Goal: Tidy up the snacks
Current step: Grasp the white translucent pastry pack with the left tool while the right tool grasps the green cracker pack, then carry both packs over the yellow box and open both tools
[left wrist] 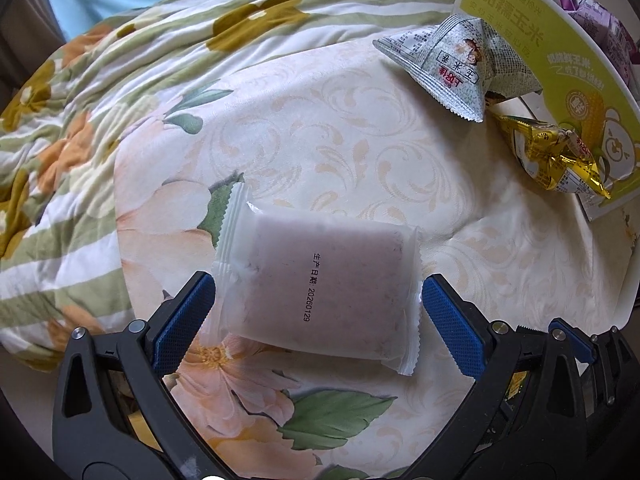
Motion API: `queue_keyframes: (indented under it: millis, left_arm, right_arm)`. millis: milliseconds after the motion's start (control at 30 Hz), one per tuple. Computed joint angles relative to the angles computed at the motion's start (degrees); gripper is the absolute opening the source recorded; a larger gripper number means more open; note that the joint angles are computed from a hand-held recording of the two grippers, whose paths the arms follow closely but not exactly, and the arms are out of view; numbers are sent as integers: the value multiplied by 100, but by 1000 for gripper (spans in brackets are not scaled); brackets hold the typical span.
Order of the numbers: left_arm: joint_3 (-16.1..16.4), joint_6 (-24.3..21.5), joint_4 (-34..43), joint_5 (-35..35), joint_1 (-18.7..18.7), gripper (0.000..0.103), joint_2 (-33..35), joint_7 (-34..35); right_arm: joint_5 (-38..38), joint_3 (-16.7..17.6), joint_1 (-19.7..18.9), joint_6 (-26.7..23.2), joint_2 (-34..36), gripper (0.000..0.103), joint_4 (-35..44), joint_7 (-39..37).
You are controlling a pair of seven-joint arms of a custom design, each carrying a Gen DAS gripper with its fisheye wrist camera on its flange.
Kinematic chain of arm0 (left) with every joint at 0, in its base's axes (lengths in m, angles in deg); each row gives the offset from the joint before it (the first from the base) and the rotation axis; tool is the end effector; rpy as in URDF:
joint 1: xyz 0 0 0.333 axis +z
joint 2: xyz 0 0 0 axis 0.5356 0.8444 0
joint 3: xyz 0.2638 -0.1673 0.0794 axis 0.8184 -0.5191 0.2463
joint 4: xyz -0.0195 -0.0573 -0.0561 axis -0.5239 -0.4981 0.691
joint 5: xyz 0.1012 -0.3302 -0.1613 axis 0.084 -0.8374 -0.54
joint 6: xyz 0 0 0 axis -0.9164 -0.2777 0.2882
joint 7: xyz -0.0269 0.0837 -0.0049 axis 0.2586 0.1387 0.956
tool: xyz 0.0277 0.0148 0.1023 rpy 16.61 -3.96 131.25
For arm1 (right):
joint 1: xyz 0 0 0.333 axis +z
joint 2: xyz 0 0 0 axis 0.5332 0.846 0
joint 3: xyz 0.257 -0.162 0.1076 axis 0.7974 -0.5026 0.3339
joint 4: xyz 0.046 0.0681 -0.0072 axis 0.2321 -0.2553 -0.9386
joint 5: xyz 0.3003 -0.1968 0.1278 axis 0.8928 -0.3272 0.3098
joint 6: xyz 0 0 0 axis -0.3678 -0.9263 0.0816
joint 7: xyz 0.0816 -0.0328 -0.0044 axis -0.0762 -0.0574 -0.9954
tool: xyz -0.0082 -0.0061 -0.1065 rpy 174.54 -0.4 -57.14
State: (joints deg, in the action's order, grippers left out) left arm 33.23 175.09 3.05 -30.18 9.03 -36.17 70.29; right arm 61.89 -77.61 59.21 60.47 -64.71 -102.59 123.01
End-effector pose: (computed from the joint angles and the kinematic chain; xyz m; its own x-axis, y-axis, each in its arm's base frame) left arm 0.6533 -0.3990 0.4463 -0.6236 -0.7814 0.0245 -0.7445 0.5840 -0.3235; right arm 0.4906 0.3170 0.4428 -0.3547 -0.9349 0.0099 -0.8733 0.3275 -0.3607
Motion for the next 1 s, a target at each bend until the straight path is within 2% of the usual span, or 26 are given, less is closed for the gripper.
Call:
queue_keyframes:
  millis: [267,400,500,667,833,1000]
  left_arm:
    - [104,-175,215,223,-156,103,169,26]
    - [184,4,-5,546,-279,103,81,79]
    - [124,128,-90,469,-207,103,40,56]
    - [73,362,-291,364,-109,85,-89,39]
    - [20,526,-493,256,-39,76,-218,33]
    - [-15,561,-678,158,3,74,-365,-40]
  right_arm:
    - [154,-21,-163,95,-282,72,-356,-232]
    - [212,-6,-198,85,-277,69,-326,-282]
    - [140,84,-122,60,-263,68,-326,-102]
    - [90,122,-68,125,-520,59,-632,27]
    - [-10,205,-73,180,-644,44,-750,66]
    - [-28,216,-105,298,-733,42,-853,88]
